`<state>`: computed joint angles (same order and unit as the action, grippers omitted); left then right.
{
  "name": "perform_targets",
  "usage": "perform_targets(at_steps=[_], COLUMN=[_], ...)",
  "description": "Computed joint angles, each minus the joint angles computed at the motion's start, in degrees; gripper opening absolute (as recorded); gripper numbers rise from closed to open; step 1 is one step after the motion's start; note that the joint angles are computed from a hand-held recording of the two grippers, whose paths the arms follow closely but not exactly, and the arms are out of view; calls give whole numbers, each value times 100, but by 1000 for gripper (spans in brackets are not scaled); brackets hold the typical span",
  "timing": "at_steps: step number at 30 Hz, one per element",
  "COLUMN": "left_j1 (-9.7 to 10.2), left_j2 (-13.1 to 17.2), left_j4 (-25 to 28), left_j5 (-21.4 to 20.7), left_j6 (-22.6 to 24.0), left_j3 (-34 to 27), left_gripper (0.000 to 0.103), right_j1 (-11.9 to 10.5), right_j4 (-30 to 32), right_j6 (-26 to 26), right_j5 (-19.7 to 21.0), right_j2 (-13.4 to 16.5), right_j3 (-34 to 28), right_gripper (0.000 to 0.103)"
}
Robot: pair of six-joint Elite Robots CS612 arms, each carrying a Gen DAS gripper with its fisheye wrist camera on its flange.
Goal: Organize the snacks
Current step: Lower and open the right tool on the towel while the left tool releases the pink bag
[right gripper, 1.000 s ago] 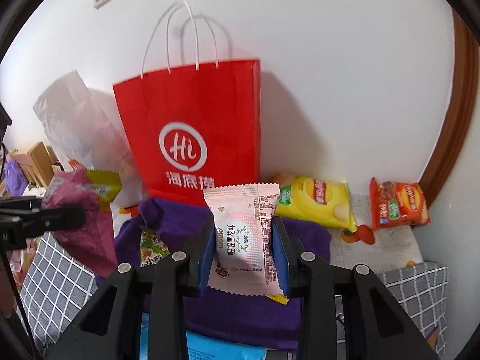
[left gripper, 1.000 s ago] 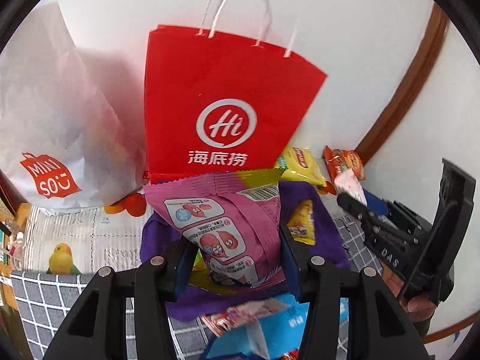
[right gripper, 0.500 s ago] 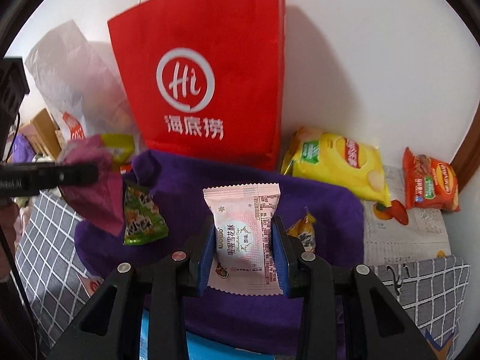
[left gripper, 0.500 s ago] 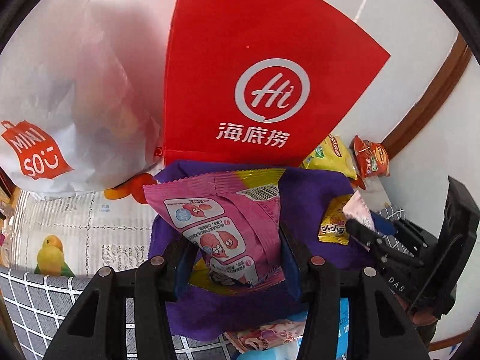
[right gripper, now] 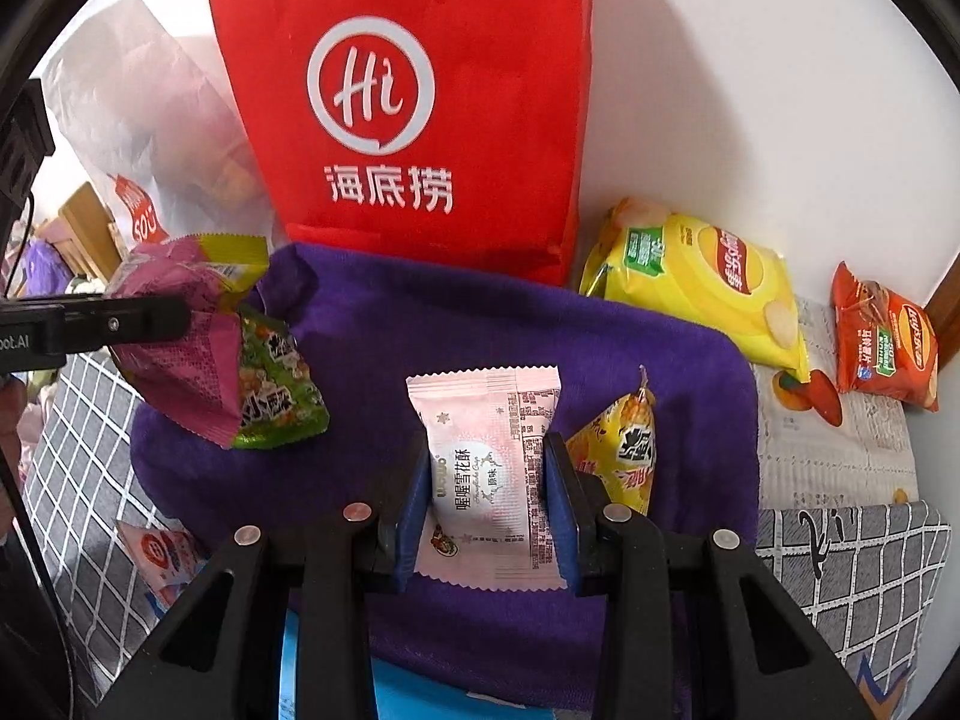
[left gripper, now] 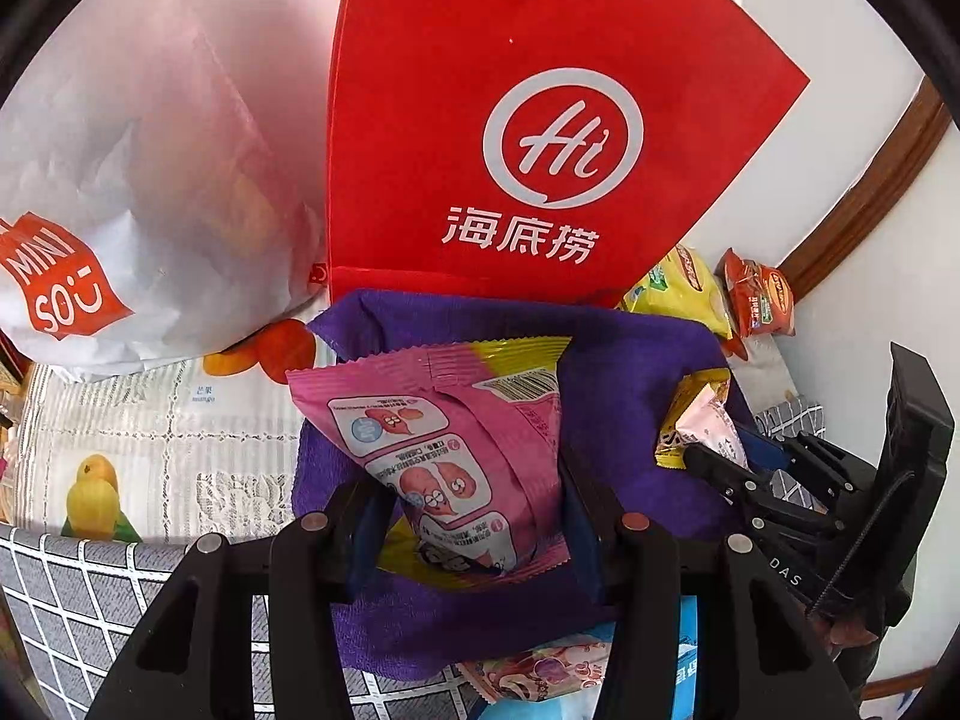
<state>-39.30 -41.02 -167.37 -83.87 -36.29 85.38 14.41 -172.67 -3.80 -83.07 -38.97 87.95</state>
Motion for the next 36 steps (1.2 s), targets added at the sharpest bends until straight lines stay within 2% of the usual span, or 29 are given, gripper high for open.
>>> perform_targets(at_steps=[8, 18, 36], left_j1=[6, 27, 13], left_j2=[15, 62, 154], left_j4=[-4, -168, 15], left_j5=[-38, -300, -387], left_j6=[23, 93, 174], left_j3=[-12, -32, -161], left_gripper=[48, 48, 49], right_j1=[7, 13, 23], right_j4=[98, 213, 144], right_j6=[-28, -32, -30], right_j5=[-117, -306, -437], right_j2=[10, 16, 13], right_j3=[-36, -68, -47], right_gripper=[36, 37, 37])
